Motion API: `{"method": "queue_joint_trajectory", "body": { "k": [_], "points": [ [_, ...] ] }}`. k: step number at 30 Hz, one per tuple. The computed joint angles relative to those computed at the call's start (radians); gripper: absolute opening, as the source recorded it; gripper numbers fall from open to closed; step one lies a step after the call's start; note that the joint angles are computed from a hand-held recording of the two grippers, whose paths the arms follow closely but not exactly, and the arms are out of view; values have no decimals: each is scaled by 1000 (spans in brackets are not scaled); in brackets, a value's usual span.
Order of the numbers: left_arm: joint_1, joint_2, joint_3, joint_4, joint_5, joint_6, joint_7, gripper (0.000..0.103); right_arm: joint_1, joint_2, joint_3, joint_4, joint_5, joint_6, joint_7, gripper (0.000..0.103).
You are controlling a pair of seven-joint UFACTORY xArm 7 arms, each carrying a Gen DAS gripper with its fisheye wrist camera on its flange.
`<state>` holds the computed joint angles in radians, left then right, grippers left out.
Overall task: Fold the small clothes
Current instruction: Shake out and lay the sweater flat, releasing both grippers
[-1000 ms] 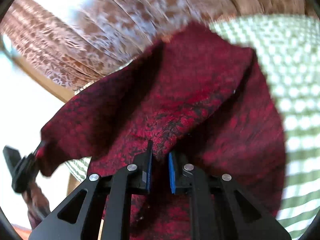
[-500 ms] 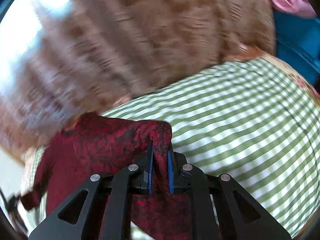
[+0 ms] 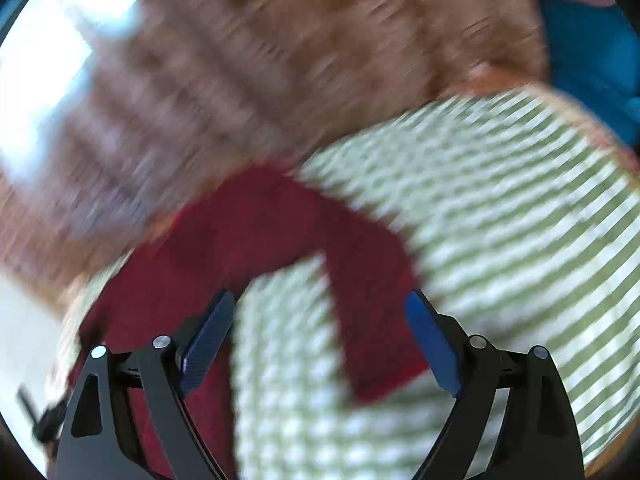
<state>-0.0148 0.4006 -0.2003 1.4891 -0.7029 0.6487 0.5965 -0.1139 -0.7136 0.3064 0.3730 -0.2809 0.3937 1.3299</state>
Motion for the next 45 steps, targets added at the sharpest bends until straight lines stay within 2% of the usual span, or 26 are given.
{"method": "queue_joint_trajectory", "body": {
  "k": [3,5,7,8,9,10,12,15,18,21,23,26,28,30,31,33,34,36,38,41,43,44,45],
  "points": [
    [5,-62,-22,-97,-31,44,80,71,147,138,0,-8,78,-151,-13,73],
    [-7,-77,-18,-127,-48,60,109,70,194,245,16,18,105,-227,-16,72],
    [-23,-88,-14,-149,-61,73,126,69,227,362,37,67,114,-265,-24,65],
    [-31,-93,-12,-160,-67,70,135,65,261,414,25,94,129,-268,-39,59],
    [-41,-94,-6,-165,-61,65,138,57,279,449,22,119,131,-258,-48,49],
    [-54,-92,0,-167,-45,59,131,51,275,469,41,143,107,-235,-36,45],
    [-81,-87,9,-175,-2,37,116,31,294,498,48,195,66,-164,-29,28],
    [-96,-101,11,-189,35,11,112,19,318,489,53,217,-4,-101,26,17],
    [-109,-130,19,-216,85,-10,108,19,348,424,52,208,-47,-34,66,15],
    [-114,-141,33,-246,138,-18,97,19,410,358,34,193,-6,32,34,14],
    [-109,-143,37,-257,145,-25,86,21,440,364,30,188,30,39,20,14],
    [-117,-157,44,-272,171,-68,40,32,477,407,21,175,79,-13,6,15],
    [-131,-175,40,-296,189,-142,23,34,476,400,16,146,89,-80,16,17],
    [-131,-186,22,-296,165,-183,33,36,456,347,7,105,97,-102,30,28],
    [-128,-190,12,-294,141,-193,46,38,423,307,30,83,80,-88,64,33],
    [-130,-191,-14,-275,81,-207,77,46,332,180,92,39,28,1,166,71],
    [-136,-190,-20,-270,67,-213,85,47,295,120,123,21,9,56,222,77],
    [-149,-183,-37,-251,37,-207,112,47,239,1,166,-14,-22,203,327,80],
    [-166,-169,-42,-234,34,-195,116,47,197,-79,180,-47,-49,366,408,84],
    [-198,-150,-47,-219,57,-187,96,47,156,-85,159,-79,-131,408,435,84],
    [-215,-142,-53,-215,73,-185,90,47,101,-90,148,-100,-215,369,470,69],
    [-225,-135,-52,-209,89,-186,79,47,77,-69,141,-91,-255,350,464,52],
    [-236,-129,-52,-206,109,-187,67,47,64,-41,125,-66,-284,365,425,28]
  ]
}}
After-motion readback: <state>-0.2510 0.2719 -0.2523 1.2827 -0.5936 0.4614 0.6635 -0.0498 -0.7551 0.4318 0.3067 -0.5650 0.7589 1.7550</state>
